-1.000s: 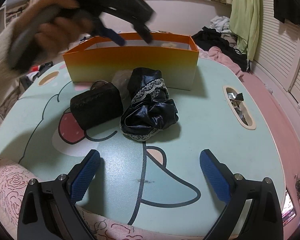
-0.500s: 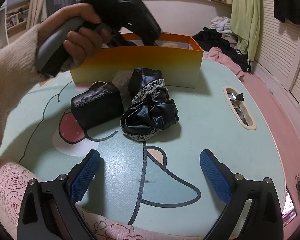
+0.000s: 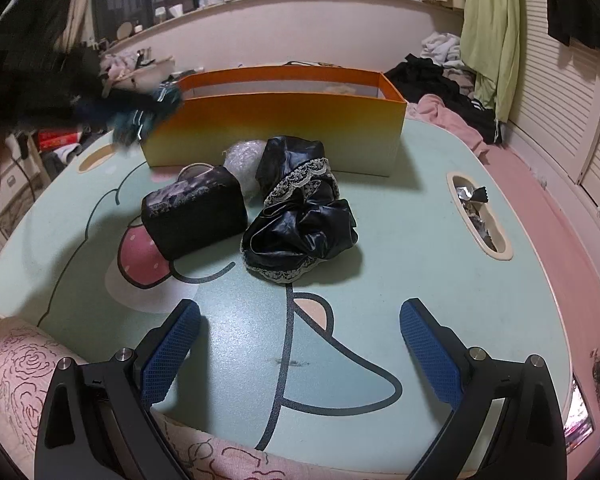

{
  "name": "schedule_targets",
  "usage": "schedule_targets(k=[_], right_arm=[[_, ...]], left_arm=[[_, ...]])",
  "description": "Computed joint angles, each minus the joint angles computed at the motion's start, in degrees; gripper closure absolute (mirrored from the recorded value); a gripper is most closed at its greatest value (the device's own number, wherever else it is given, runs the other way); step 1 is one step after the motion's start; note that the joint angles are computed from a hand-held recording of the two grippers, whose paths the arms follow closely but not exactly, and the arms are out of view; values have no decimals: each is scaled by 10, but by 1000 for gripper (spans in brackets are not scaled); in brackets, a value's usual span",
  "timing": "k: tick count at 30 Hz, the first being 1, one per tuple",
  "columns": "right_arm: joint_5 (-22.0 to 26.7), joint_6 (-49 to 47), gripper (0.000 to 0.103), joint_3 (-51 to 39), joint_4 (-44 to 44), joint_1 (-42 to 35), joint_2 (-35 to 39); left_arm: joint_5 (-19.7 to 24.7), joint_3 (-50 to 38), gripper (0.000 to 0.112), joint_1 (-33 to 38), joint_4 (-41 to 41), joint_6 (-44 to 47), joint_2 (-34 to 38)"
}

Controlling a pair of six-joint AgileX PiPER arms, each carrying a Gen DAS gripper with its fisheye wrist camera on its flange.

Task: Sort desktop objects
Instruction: 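Place the green toy car on the table beside the red block, then grasp the brown fluffy pompom from the box with right tool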

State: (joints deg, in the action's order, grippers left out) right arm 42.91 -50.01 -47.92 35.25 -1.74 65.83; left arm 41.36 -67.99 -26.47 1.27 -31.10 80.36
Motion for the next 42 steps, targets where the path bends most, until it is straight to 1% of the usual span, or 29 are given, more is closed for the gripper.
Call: schedule_targets(k=[1,3,4,5,6,7,8,9,10,13,14,15,16,17,18,19,23,28,29,30,31,32,33,34,35,37,39,40,42], right_arm=[[0,0,3,0,0,0,0],[0,-1,3,0,1,0,1],[1,0,3,-1,1,0,0],[0,3,3,-1,0,2,1],[-1,4,3,-1,-1,3,0],[1,2,3,-1,-1,1,0],[0,2,3,-1,-1,1,0],[-1,3,3,-1,-1,3,0],[0,3,3,-1,-1,2,0],[1,2,3,-1,-1,0,-1],[0,3,3,-1,-1,1,0],[1,2,3,-1,-1,1,-1],[2,1,3,-1,-1,0,-1],[0,4,3,-1,-2,2,-1],[0,2,3,0,-2,2,-3],[0,5,3,0,-4,3,-3],[-4,11,3,0,-8,7,-4],[-4,7,3,1,-6,6,-4],[6,-6,5,-4,4,2,0],[33,-39,10,-13,29,-15,8],[79,-73,12,-29,57,-37,22],[136,-94,19,-59,84,-61,46],[170,-92,26,-86,98,-77,62],[187,-90,30,-107,106,-89,73],[197,-70,35,-147,116,-98,91],[190,-21,37,-211,110,-88,120],[194,59,45,-326,78,-46,186],[206,100,49,-383,50,-22,220],[187,212,61,-498,-49,52,298]], left_arm=[[-17,17,79,-6,0,-3,-1],[-59,41,78,1,-40,21,-1],[-71,50,78,1,-50,24,-3],[-79,54,74,-10,-37,9,-4],[-74,56,67,-23,-1,-17,-6],[-58,55,52,-43,56,-63,-9],[-40,56,42,-65,113,-109,-13],[-19,65,40,-91,170,-155,-23],[-6,78,40,-113,204,-184,-34],[11,115,38,-156,214,-196,-64],[15,129,32,-170,221,-211,-70],[20,143,30,-189,239,-237,-71],[21,160,28,-211,280,-286,-67],[40,166,25,-242,338,-337,-64],[76,163,23,-271,387,-385,-42],[102,155,18,-288,414,-410,-22],[127,150,16,-302,440,-473,-8],[122,159,16,-301,443,-476,-16],[119,160,16,-302,446,-480,-14],[117,162,16,-302,449,-481,-15],[115,164,16,-303,452,-484,-15],[113,169,16,-305,455,-487,-19],[115,173,16,-308,458,-493,-22],[116,176,16,-311,462,-500,-24],[116,179,16,-312,465,-505,-25],[116,177,16,-311,467,-507,-23],[117,175,16,-311,467,-506,-21],[117,175,16,-311,467,-506,-21],[116,175,16,-311,467,-506,-21]])
